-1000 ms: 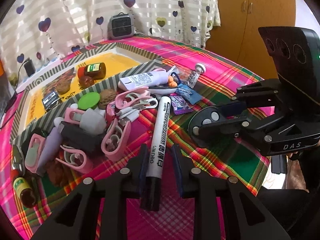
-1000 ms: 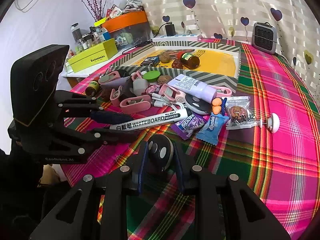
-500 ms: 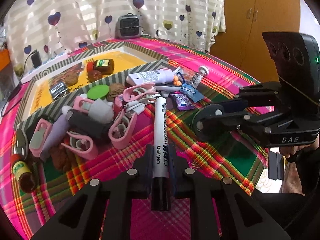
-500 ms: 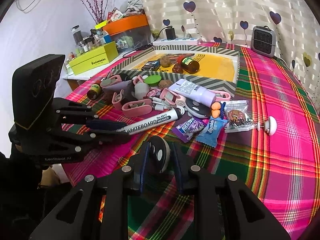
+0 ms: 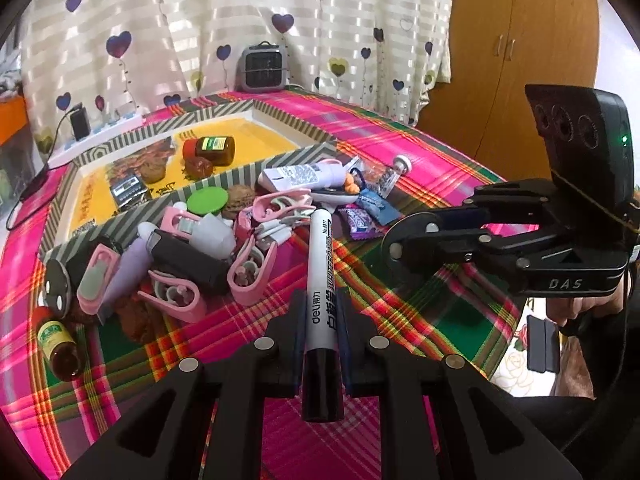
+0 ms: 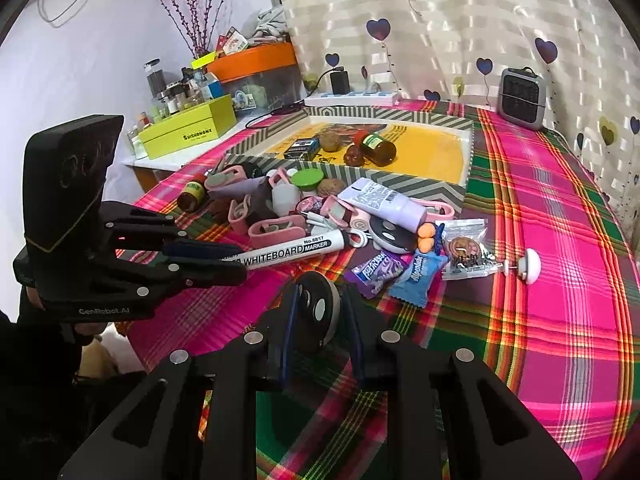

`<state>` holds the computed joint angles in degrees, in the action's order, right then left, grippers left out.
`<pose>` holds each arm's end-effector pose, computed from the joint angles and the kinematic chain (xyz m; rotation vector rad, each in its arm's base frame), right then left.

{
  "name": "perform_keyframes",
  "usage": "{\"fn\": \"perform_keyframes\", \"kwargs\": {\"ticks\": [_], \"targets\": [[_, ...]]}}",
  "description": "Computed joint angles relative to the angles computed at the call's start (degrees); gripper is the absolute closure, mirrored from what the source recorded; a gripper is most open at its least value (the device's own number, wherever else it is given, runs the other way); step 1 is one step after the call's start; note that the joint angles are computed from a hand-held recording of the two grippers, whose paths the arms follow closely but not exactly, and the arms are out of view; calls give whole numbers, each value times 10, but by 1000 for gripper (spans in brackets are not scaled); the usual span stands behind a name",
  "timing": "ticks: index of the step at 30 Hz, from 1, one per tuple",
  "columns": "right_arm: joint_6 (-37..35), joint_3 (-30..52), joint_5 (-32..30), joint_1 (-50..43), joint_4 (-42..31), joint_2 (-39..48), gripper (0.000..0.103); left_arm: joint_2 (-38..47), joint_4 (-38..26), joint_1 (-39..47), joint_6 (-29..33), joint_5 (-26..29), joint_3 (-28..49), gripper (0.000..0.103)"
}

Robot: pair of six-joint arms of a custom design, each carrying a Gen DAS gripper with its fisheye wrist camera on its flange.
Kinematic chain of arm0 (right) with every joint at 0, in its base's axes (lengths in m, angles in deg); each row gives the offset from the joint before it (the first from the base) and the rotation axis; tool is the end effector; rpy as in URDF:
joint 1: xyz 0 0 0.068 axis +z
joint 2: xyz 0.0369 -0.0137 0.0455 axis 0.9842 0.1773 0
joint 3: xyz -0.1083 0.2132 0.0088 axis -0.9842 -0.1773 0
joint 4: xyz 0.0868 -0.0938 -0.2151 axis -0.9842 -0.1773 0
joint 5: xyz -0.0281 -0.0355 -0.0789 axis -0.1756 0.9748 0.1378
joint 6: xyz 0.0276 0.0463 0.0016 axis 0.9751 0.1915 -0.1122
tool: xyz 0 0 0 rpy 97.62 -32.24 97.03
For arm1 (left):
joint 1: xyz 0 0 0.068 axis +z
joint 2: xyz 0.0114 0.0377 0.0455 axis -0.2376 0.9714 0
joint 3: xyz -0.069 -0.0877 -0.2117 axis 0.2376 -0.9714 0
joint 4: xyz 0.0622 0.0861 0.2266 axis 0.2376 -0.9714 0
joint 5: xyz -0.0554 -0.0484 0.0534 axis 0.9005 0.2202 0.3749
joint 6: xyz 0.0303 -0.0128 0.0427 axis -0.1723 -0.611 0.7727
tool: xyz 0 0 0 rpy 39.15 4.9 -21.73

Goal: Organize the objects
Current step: 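Lift the marker in the left tool and fob in the right tool toward the tray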

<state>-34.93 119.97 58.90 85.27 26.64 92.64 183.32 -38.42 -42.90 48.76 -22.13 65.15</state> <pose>0.3076 0.0444 0.1264 -0.5260 2.2339 0.4558 0.3103 -0.1810 0.0651 0.7876 2.2380 -0.4406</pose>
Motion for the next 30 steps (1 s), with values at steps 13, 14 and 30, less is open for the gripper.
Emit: {"fn": "perform_keyframes", "kwargs": {"ticks": [13,14,30], "targets": [[11,1,-6,3,5,-14,103,-43,21,10,-12,10,-35,89],[12,2,-8,3,5,-14,103,-47,21,11,-10,13,-38,89],[31,42,1,11,10,-3,103,-30,2,33,-31,1,9,89]]}}
